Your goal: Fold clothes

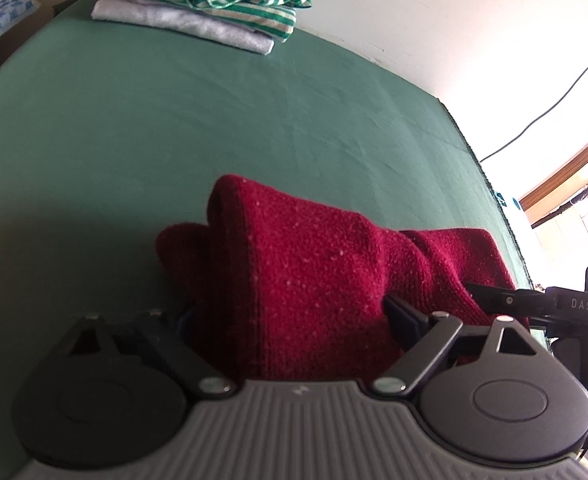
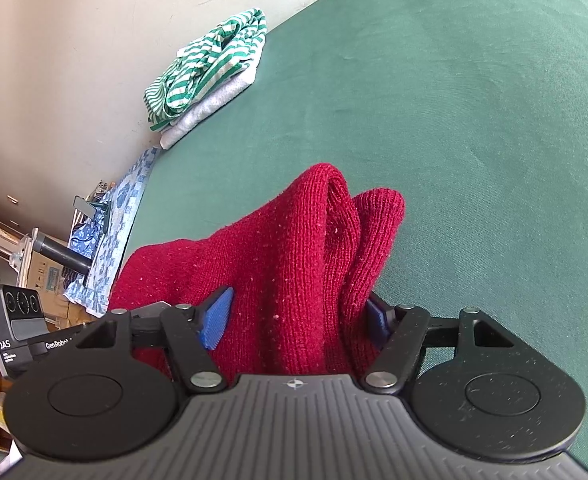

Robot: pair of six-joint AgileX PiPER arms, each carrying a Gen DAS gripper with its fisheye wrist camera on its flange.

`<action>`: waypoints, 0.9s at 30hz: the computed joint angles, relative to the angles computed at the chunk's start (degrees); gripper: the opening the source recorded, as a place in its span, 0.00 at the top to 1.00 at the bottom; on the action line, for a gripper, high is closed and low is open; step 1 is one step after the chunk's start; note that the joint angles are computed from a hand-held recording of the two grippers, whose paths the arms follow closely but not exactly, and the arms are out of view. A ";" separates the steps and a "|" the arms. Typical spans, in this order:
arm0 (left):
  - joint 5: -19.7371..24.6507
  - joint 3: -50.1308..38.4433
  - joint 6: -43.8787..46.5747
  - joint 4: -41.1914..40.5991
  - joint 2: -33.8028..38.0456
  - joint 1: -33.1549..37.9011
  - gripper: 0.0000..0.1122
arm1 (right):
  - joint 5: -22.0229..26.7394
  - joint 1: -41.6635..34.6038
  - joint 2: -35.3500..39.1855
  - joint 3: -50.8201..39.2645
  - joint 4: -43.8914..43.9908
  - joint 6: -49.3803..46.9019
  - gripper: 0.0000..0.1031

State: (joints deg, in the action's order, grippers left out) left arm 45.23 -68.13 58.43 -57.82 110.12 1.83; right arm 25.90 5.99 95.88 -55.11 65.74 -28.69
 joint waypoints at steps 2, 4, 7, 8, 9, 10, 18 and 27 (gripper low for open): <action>-0.28 -0.15 -0.93 0.61 -0.12 -0.29 0.23 | -0.24 0.35 0.00 -0.38 -1.74 2.24 0.35; -0.11 -0.55 -1.81 1.05 -0.05 -0.30 0.26 | -0.26 0.46 0.06 -0.60 -2.52 3.59 0.36; 1.02 -1.56 -3.01 1.49 0.48 0.14 0.30 | -0.76 0.94 0.11 -0.69 -3.06 5.52 0.38; 1.42 -1.94 -3.50 1.79 0.63 0.24 0.31 | -0.99 1.16 0.05 -0.72 -3.43 6.33 0.38; 1.81 -2.32 -3.98 2.09 0.78 0.33 0.32 | -1.19 1.35 -0.01 -0.73 -3.76 7.06 0.39; 2.10 -2.62 -4.41 2.39 0.86 0.36 0.34 | -1.27 1.46 -0.12 -0.79 -4.19 7.81 0.40; 2.63 -3.82 -6.98 4.96 0.04 -0.40 0.43 | -2.28 2.77 -0.91 -1.40 -7.80 13.70 0.48; 4.00 -6.05 -8.99 7.50 -0.78 -0.74 0.54 | -3.15 3.27 -3.25 -0.80 -7.30 15.69 0.58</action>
State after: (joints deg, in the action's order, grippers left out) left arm 49.23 -74.17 49.44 -50.32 109.34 1.09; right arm 22.76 9.26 92.63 -55.92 58.45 -13.00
